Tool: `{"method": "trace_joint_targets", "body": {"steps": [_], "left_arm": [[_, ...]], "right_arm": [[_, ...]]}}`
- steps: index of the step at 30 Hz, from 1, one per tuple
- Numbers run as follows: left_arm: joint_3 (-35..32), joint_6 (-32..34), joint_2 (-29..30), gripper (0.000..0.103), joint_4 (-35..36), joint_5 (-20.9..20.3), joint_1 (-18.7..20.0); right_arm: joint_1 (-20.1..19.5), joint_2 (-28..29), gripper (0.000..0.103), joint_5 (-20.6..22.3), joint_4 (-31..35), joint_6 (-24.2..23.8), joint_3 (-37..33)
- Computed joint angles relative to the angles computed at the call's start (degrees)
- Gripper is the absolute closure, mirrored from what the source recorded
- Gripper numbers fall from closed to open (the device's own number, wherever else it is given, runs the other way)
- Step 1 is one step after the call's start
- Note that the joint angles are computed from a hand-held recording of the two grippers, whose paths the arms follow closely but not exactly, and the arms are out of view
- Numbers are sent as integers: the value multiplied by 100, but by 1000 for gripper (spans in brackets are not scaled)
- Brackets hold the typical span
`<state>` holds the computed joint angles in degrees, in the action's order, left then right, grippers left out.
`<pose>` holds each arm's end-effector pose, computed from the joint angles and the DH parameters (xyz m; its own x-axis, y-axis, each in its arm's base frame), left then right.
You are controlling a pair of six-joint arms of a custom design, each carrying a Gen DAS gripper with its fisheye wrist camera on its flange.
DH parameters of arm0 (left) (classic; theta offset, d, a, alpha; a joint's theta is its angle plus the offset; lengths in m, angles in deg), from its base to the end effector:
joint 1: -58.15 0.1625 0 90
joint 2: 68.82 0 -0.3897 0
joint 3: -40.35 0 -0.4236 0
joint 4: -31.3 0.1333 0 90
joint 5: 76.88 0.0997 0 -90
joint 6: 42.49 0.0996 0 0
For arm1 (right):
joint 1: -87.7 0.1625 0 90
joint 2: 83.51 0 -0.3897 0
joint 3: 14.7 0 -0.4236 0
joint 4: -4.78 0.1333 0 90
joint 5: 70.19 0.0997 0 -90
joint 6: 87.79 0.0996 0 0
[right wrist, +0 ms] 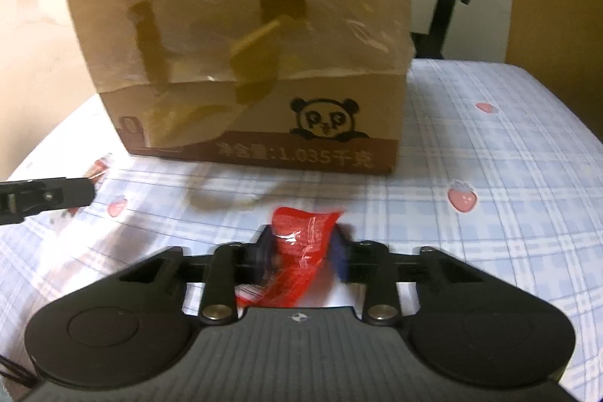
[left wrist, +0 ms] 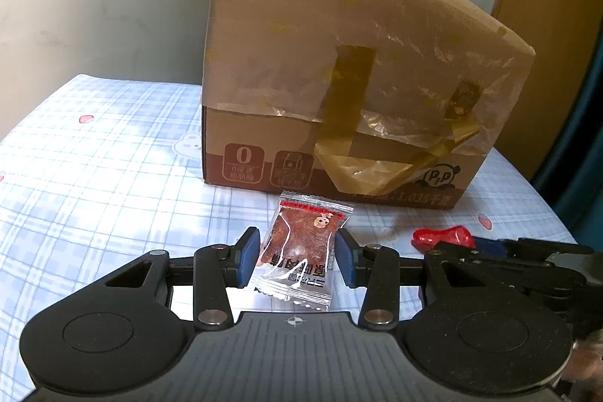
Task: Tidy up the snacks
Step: 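Carry the jerky packet in the left tool while the right tool carries the red packet over the box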
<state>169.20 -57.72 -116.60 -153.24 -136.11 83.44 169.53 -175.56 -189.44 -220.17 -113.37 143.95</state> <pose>-0.3232 -0.3565 -0.0274 -0.6891 0.5913 -0.4189 0.7237 0.5916 -0.3555 0.0451 -0.2811 0.2238 -0.7434 0.3596 0.5639 -0.2977 0.5770 -0.7605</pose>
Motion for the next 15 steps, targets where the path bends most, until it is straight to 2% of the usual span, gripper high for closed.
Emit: {"method": "trace_joint_targets", "body": {"steps": [4,8,15], "left_arm": [[12,-15,-35,57,-18,21,-26],[-13,96,-86,57,-91,48,-53],[-129,561,-323,57,-450,106,-137]], "right_arm": [[167,-42,73,33,-170,-256,8],[275,-466,73,166,-45,-217,79],[716,-1707,73,364,365,-220,100]]}}
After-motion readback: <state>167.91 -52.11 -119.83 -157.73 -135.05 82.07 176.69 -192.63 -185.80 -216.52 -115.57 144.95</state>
